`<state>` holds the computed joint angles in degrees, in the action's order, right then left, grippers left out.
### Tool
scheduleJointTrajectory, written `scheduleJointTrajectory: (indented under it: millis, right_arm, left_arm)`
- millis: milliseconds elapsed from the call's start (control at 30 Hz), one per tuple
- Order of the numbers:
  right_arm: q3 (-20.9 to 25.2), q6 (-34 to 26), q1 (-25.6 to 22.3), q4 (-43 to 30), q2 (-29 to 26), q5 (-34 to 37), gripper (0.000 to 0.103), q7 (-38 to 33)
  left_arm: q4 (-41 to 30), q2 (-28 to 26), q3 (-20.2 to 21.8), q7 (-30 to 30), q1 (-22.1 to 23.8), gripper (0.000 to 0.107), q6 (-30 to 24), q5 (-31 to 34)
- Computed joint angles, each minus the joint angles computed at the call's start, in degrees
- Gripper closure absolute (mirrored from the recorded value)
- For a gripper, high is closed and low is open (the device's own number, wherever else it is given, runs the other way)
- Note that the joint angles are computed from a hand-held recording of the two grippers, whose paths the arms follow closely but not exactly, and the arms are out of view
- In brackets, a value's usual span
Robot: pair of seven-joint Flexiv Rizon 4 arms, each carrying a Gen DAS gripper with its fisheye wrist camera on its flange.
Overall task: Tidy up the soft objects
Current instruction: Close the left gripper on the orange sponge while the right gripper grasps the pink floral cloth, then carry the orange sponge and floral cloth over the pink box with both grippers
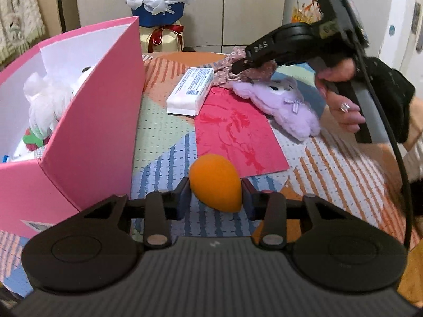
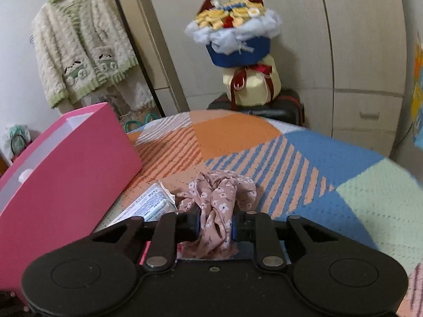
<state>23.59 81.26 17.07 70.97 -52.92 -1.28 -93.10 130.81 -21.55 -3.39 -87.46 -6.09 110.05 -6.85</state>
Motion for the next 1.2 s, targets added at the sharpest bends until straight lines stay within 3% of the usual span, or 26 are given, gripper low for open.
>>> scheduleJointTrajectory:
  millis: [133,267,400,533,667,733,900,1200]
  right_arm:
    - [-4.33,6.30,2.73,4.67,2.94,-2.10,0.085,0.88]
    - [-3.03,10.84,1.60,7.84,5.05,-3.95,0.085,2.46]
    - [-4.96,15.25,2.54,12.40,8.39,-6.13,0.085,4.73]
    - [-7.39,15.94,4.01,17.34,12.01,-7.87,0.085,8.06]
    - [-4.17,13.32,1.49,21.58,14.41,-8.68,0.085,11.85]
    - [-2.92,14.52,0.49,24.41,15.51,-8.89,0.085,12.49]
    - [-5.15,18.37,1.82,31.34,19.05,-10.06,0.085,15.50]
    - [-18.79,22.12,13.63,42.66,26.69,-10.21,0.084,20.23]
  left_arm:
    - [0.38,0.20,-3.04,-1.65,3.50,0.069,0.76,2.18]
    - [0.84,0.47,-5.87,-3.44,7.08,0.069,1.87,5.37]
    - [1.35,1.14,-8.90,-5.65,11.08,0.069,2.82,9.22]
    - [2.04,2.17,-12.10,-8.17,15.43,0.069,2.84,13.13]
    - [2.96,3.06,-16.48,-10.98,21.03,0.069,3.11,17.69]
    - [3.39,3.54,-18.36,-12.22,23.43,0.069,3.23,19.76]
    - [4.85,5.35,-22.45,-15.16,28.56,0.069,3.38,24.18]
    - [9.09,9.33,-37.46,-18.49,43.94,0.069,1.31,28.67]
